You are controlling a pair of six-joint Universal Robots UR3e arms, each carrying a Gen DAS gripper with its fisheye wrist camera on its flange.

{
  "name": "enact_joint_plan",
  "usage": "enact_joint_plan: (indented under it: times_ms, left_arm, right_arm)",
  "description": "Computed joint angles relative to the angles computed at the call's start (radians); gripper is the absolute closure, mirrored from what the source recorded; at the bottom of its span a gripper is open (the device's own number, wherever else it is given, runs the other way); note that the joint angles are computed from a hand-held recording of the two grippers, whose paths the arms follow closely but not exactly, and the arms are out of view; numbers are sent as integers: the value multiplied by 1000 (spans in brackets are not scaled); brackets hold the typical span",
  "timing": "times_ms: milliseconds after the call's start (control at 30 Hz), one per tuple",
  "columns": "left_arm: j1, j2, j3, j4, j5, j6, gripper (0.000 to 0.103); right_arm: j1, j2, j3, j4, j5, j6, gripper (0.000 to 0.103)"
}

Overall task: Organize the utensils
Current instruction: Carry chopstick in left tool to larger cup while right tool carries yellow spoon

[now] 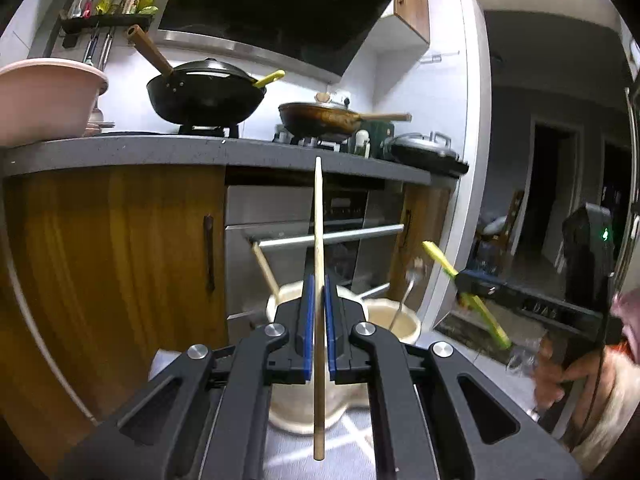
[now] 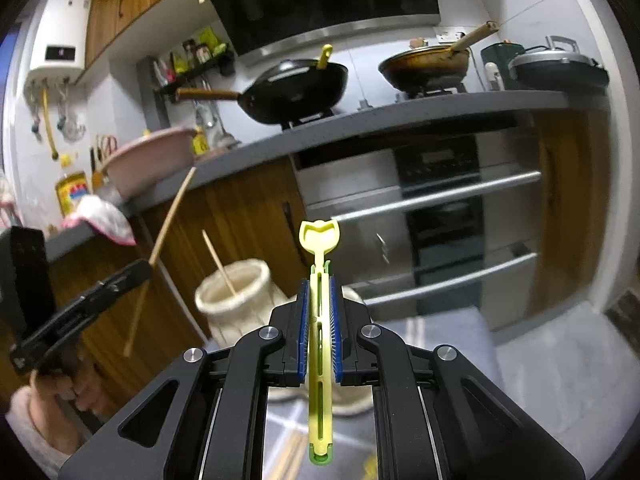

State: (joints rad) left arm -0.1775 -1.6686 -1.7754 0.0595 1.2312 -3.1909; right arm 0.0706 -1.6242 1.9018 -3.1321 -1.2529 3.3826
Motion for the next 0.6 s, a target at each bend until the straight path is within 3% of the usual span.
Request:
enact_joint_plan:
  times_ms: [333, 600]
  left_arm:
    - [6, -242, 302, 18, -74, -78, 98]
    - [-45, -387, 421, 61, 22, -56, 98]
  right_arm:
    - [35, 305, -266, -150, 24, 87, 93]
    - [70, 445, -374, -185, -5, 104, 93]
